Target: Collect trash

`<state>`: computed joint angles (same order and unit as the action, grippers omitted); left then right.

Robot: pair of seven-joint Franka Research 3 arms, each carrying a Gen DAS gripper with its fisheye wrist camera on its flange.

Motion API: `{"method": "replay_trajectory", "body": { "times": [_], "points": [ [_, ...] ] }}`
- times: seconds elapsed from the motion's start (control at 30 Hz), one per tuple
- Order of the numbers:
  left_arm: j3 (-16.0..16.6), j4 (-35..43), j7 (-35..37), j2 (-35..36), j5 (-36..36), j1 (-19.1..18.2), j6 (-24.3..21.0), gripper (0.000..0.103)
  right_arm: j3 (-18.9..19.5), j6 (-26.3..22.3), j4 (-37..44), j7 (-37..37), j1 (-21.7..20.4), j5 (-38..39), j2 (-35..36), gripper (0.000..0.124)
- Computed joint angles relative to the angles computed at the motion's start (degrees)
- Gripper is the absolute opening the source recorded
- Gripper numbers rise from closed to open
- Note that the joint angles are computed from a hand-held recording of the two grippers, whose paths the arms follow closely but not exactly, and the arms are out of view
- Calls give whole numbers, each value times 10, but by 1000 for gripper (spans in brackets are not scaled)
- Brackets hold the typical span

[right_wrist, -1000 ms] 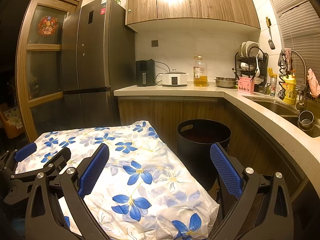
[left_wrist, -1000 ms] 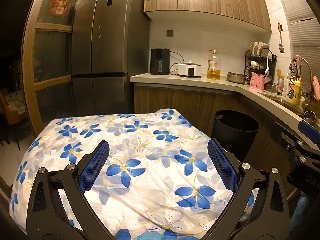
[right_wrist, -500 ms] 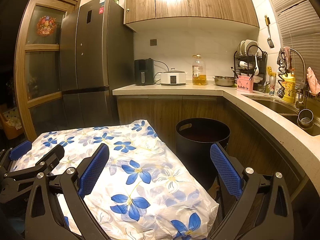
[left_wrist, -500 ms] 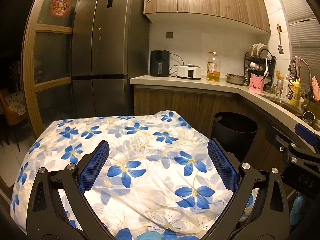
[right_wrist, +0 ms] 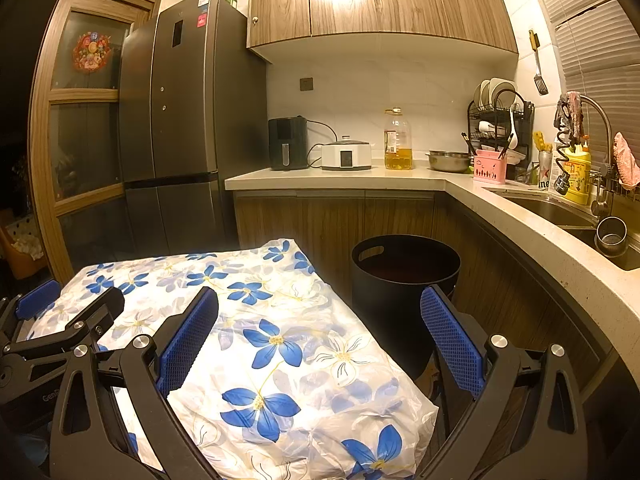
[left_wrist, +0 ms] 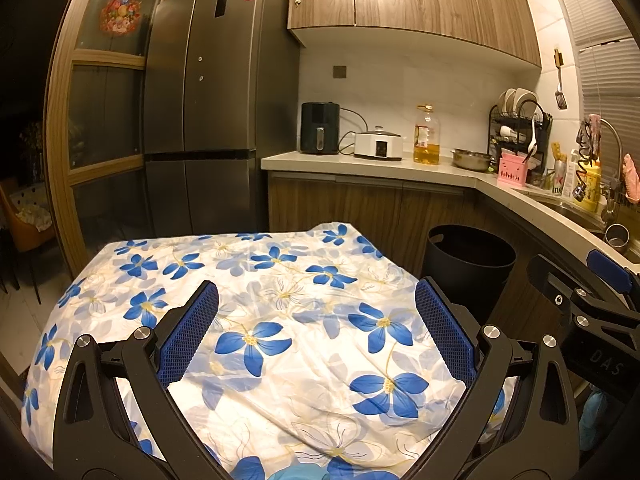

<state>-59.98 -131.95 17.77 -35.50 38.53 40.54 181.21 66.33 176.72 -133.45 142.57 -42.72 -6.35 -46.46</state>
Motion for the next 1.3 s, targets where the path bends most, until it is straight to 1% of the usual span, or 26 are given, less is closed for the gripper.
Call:
{"method": "replay_trajectory", "body": {
  "times": [0.3, 0.6, 0.73, 0.83, 1.0, 1.1, 1.17, 1.23, 1.3],
  "points": [
    [5, -1, 1, 1, 0, -7, -5, 97, 0, 0, 0, 1, 0, -1, 0, 97],
    [5, 0, 0, -1, 6, -6, -8, 97, 0, -1, 0, 3, 1, -2, 0, 97],
    [3, 3, 3, 2, 14, -7, -15, 83, 0, -4, 1, 3, 1, -1, 0, 97],
    [1, 3, 2, 1, 18, -3, -7, 82, 0, -4, 1, 5, 1, -1, -1, 97],
    [-4, 2, 3, -6, 14, 4, -1, 82, 0, -4, 1, 7, 1, -2, -1, 97],
    [-4, 2, 5, -4, 10, 2, -6, 82, 0, -5, 0, 8, 1, -2, -1, 97],
    [-3, 2, 4, -4, 8, 0, -9, 84, 1, -5, 1, 9, 1, -2, -1, 97],
    [-1, 2, 1, -2, 6, -4, -14, 90, 2, -7, 1, 11, 1, -2, -2, 97],
    [3, -1, -4, -3, 7, -8, -10, 91, 3, -7, 0, 13, 0, -1, -3, 97]
  ]
}}
